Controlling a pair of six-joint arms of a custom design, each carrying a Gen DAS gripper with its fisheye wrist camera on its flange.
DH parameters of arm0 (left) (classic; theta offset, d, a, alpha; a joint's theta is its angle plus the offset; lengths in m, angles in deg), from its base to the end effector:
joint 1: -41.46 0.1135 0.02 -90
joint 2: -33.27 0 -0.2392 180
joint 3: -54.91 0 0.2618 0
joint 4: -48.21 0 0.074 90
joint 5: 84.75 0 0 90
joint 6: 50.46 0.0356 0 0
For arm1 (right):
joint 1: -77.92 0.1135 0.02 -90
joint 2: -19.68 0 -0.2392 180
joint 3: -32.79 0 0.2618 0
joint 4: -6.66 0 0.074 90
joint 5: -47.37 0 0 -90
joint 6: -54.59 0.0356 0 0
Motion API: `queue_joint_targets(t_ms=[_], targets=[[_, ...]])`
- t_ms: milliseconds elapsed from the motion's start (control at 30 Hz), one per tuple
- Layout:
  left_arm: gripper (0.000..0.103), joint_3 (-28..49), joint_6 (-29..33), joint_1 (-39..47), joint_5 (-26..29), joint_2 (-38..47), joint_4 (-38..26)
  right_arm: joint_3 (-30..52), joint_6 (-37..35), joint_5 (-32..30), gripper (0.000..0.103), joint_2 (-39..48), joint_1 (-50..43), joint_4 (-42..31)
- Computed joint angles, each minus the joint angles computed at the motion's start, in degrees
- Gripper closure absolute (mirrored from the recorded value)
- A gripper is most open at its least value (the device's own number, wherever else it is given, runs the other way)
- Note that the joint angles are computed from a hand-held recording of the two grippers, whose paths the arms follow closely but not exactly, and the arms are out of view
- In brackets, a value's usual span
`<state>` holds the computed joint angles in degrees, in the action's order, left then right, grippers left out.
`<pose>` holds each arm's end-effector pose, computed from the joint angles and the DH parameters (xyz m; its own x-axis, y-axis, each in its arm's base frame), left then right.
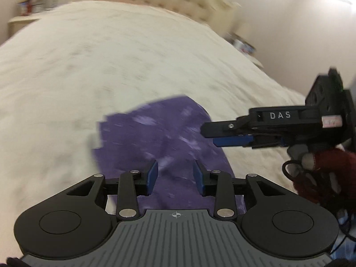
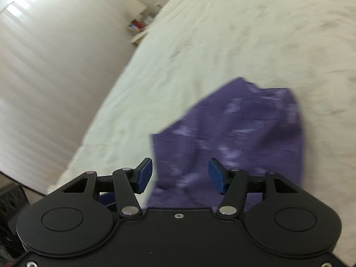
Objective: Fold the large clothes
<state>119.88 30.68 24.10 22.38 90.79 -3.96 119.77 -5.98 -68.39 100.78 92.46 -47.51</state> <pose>0.2144 -0.0780 0.2732 -0.7383 0.0766 -0.6702 0.3757 0.8719 -0.3142 0.3000 0.0938 0.2975 -0.8780 0.2295 -0.4201 -0.0857 0.7881 0.6095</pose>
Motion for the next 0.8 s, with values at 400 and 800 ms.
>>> queue_joint_targets(t_ms=[400,800], targets=[[0.070,-8.3,-3.1,3.8,1.9,6.4,2.2,8.1,-8.7,9.7,0.043,8.6,6.9,-3.6],[0.069,-5.1,-5.6,1.9,-1.2,7.8,-1.2,40.0,-16.9,19.2,0.046,38.1,8.5,-15.4]])
